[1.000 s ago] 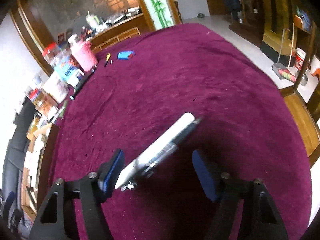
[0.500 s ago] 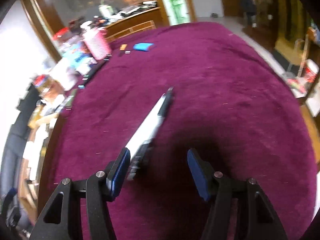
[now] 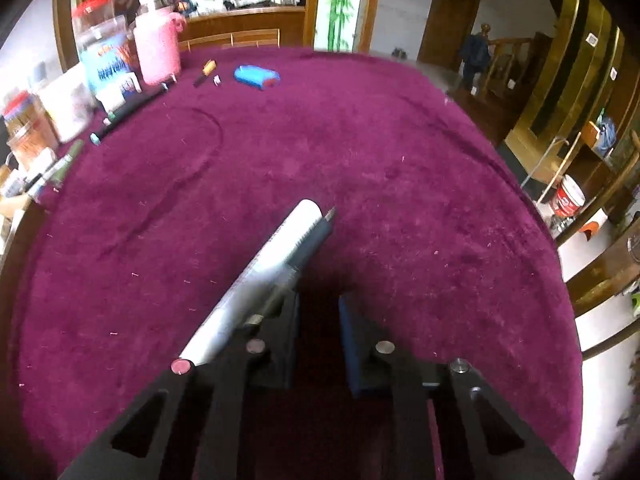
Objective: Organize rigid objects
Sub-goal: 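Grasp the white marker with the left tool while the right tool grasps the black pen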
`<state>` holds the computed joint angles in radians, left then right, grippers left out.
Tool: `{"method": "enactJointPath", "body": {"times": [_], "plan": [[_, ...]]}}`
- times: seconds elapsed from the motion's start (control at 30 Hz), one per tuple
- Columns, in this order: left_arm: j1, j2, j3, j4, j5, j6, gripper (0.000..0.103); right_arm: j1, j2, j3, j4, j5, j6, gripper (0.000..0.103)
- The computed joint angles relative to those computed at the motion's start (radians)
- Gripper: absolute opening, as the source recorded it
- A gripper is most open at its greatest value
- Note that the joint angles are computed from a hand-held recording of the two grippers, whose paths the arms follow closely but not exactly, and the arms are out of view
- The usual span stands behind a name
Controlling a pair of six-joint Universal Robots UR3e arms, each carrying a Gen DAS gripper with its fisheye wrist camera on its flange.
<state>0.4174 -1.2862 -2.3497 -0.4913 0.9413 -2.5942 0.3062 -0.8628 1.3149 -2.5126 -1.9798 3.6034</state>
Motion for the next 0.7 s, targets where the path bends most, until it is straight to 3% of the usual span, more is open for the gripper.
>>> {"method": "enactJointPath", "body": {"times": [0.07,0.1,0.13,0.3,0.4,0.57,0.63,0.7], "plan": [[-0.040,-0.017,0.020,0.021,0.012,-0.018,0.100,-0.029,-0.035,0.058,-0.039,0.052,0.001,0.016],[-0.064,-0.035,0.036,0.031,0.017,-0.030,0.100,-0.041,-0.058,0.098,-0.060,0.069,0.007,0.006],[-0.094,-0.062,0.062,0.035,0.019,-0.040,0.100,-0.055,-0.088,0.153,-0.096,0.086,0.014,0.005],[-0.268,-0.277,0.259,0.032,0.050,-0.113,0.100,-0.136,-0.238,0.434,-0.277,0.162,0.042,0.005],[-0.410,-0.473,0.434,0.086,0.137,-0.184,0.100,-0.192,-0.293,0.575,-0.406,0.223,0.058,0.005],[-0.563,-0.778,0.793,0.005,0.257,-0.217,0.099,-0.256,-0.302,0.665,-0.560,0.383,0.075,0.006],[-0.605,-0.888,0.929,-0.026,0.320,-0.211,0.094,-0.266,-0.297,0.670,-0.579,0.432,0.065,0.006],[-0.621,-0.983,1.068,-0.114,0.317,-0.194,0.077,-0.267,-0.297,0.673,-0.585,0.451,0.068,0.006]]}}
